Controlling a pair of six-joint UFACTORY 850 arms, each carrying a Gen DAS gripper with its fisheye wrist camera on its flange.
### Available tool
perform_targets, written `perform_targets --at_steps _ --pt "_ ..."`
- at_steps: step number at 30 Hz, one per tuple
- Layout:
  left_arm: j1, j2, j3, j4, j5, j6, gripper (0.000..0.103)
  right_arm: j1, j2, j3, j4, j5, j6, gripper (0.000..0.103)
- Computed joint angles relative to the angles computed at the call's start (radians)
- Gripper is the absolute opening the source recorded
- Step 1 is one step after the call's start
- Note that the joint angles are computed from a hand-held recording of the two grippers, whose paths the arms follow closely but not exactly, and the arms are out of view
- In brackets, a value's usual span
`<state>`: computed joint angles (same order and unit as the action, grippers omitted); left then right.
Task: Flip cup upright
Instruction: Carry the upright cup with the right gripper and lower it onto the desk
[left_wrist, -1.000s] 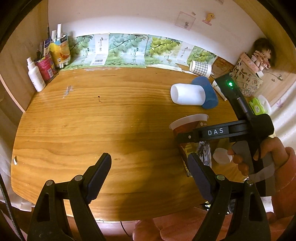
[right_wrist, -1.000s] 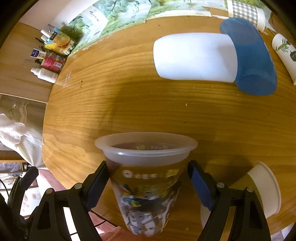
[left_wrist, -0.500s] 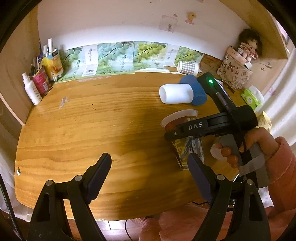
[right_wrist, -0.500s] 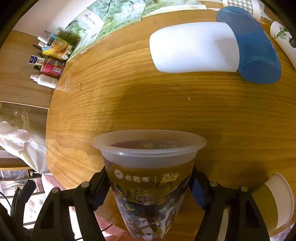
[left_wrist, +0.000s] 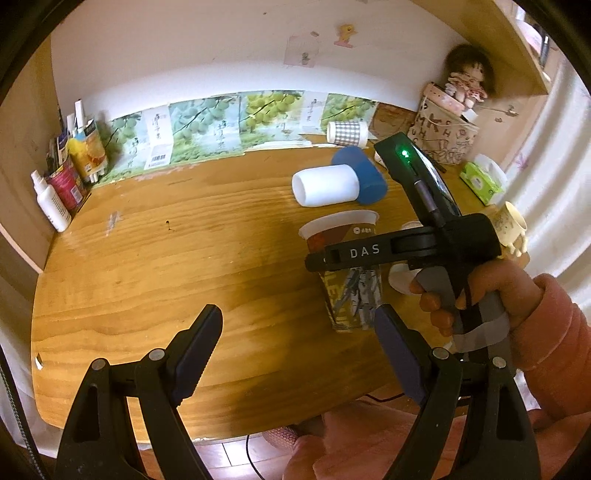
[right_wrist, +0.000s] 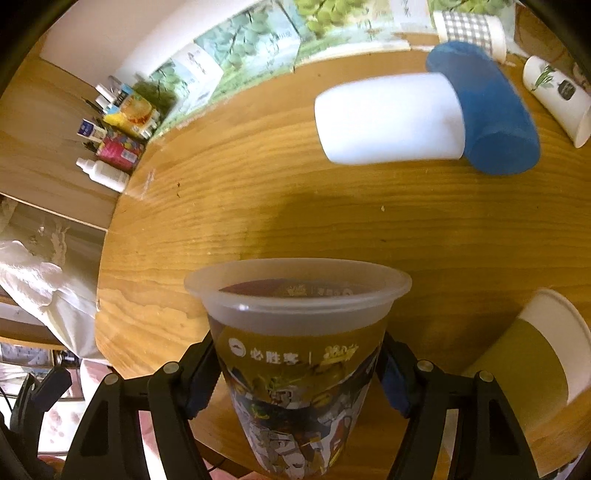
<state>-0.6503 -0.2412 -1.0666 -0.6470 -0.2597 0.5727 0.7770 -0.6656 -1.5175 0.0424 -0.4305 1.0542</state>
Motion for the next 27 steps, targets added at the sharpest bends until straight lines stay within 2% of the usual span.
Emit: perform_targets --at_steps 4,14,17,20,24,27 --pt "0.004 0.009 0.011 -0.062 -0.005 0.071 0.087 0.025 0.018 0.011 -0.208 0.014 0.206 0.074" --pt "0.016 0.028 0.037 -0.149 0.000 0.175 0.087 0.109 0.049 0.052 -0.918 -0.061 0.855 0.074" --pt "0.021 0.033 0.045 -0.178 0.005 0.198 0.087 0.141 0.048 0.064 -1.111 -0.125 1.038 0.074" --pt "0.030 0.038 0.051 -0.211 0.010 0.224 0.087 0.172 0.034 0.057 -1.228 -0.220 1.129 0.074" --pt "0.042 0.045 0.059 -0.265 0.014 0.281 0.087 0.210 0.016 0.052 -1.313 -0.345 1.179 0.074" --pt "0.048 0.040 0.059 -0.234 0.009 0.251 0.087 0.233 0.006 0.060 -1.375 -0.415 1.230 0.074"
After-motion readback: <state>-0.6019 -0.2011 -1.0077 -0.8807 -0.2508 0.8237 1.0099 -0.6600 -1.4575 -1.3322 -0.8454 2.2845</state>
